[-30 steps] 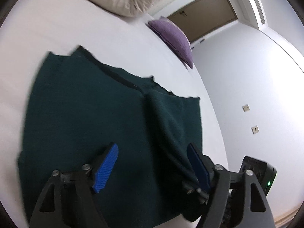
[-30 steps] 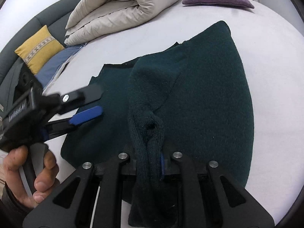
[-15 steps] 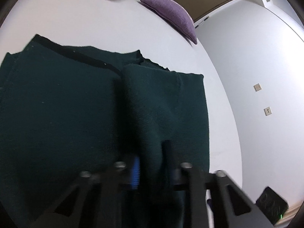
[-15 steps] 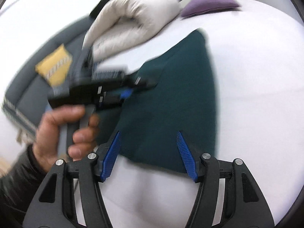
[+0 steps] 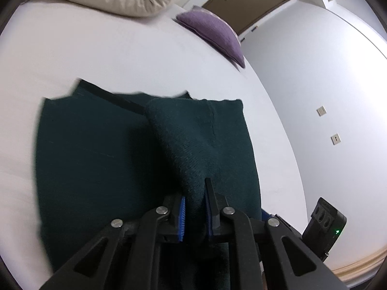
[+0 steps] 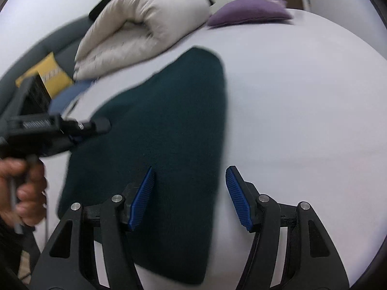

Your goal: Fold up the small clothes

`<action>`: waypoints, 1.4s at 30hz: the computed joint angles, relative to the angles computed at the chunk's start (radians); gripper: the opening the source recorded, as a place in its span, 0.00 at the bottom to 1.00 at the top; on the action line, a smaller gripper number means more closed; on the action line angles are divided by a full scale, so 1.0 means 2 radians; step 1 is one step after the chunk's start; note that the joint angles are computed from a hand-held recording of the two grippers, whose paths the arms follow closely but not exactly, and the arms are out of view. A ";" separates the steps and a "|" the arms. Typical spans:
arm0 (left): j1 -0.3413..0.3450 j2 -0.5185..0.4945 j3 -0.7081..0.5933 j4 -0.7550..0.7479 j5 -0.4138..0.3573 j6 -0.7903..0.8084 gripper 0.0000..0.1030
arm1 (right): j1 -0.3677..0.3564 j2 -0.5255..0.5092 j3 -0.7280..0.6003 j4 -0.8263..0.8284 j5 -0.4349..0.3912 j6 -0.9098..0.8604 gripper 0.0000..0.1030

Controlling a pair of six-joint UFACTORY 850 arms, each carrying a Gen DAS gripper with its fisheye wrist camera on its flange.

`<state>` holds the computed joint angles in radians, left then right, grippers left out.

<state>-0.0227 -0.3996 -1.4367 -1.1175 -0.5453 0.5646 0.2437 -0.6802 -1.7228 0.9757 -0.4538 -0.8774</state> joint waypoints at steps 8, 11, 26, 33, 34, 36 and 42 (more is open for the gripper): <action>0.054 0.037 0.047 -0.021 -0.002 0.036 0.14 | 0.034 0.025 0.022 -0.003 0.017 -0.038 0.59; 0.070 0.046 0.061 -0.032 -0.007 0.053 0.14 | 0.059 0.020 0.002 -0.054 0.019 0.011 0.59; 0.095 0.013 0.092 -0.130 -0.003 0.119 0.14 | 0.117 -0.008 -0.021 -0.175 0.052 0.100 0.60; 0.048 0.079 0.109 0.156 0.143 -0.102 0.23 | 0.077 0.007 -0.019 0.011 -0.030 -0.016 0.60; 0.034 0.095 0.116 0.208 0.169 -0.135 0.23 | 0.066 0.008 -0.019 0.046 -0.055 -0.029 0.59; 0.012 0.109 0.120 0.313 0.188 -0.217 0.24 | 0.042 -0.002 -0.032 0.108 -0.131 -0.032 0.58; -0.031 0.071 0.107 0.542 0.161 -0.406 0.23 | 0.006 -0.086 -0.108 0.167 -0.305 0.054 0.56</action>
